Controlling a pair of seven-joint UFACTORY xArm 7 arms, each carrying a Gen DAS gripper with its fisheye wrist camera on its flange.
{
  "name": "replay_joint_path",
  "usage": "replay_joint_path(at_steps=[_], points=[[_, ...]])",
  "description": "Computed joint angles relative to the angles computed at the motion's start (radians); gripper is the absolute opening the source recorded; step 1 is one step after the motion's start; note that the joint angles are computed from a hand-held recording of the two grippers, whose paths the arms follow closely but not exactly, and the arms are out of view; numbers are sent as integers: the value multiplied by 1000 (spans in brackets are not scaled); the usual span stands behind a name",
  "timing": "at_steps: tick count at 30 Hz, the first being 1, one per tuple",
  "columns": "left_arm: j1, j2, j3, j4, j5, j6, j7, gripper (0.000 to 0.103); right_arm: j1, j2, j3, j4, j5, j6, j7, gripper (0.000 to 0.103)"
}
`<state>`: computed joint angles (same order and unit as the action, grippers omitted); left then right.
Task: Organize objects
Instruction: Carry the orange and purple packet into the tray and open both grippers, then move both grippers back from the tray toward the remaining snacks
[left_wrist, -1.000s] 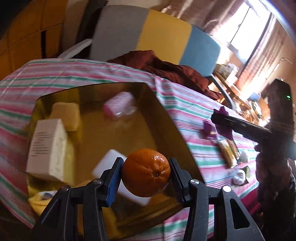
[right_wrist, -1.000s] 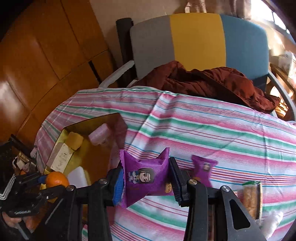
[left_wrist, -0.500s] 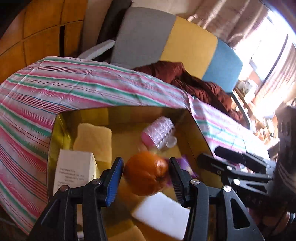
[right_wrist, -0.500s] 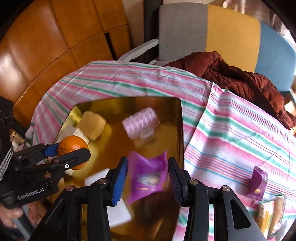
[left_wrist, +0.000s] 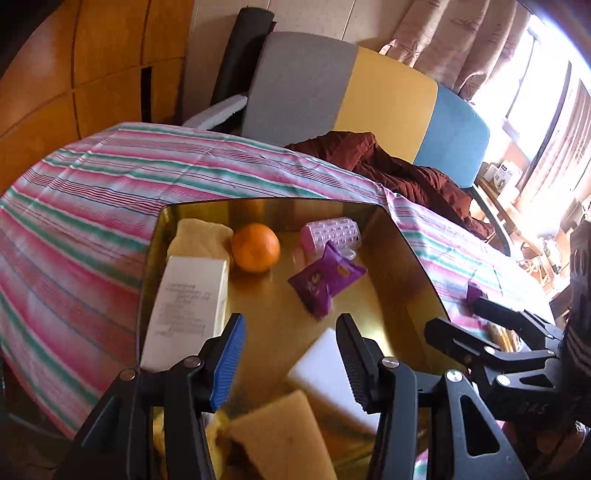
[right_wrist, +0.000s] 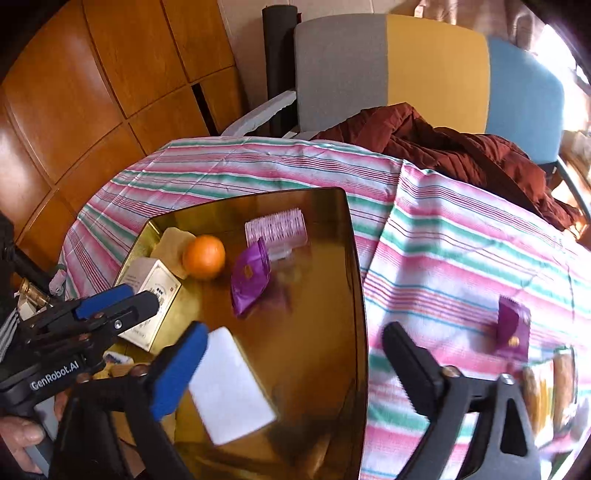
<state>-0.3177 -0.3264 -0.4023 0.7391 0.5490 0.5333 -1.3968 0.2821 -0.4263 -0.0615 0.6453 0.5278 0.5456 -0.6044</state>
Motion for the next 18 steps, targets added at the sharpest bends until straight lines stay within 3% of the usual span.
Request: replay_joint_path(at_steps=[7, 18], points=[[-6, -64, -66, 1, 47, 108, -61, 51, -11, -138, 40, -137, -72, -100, 77, 103], [-49, -94, -132, 29, 109, 239, -105, 51, -3, -297, 9, -241, -200, -139, 170, 103]])
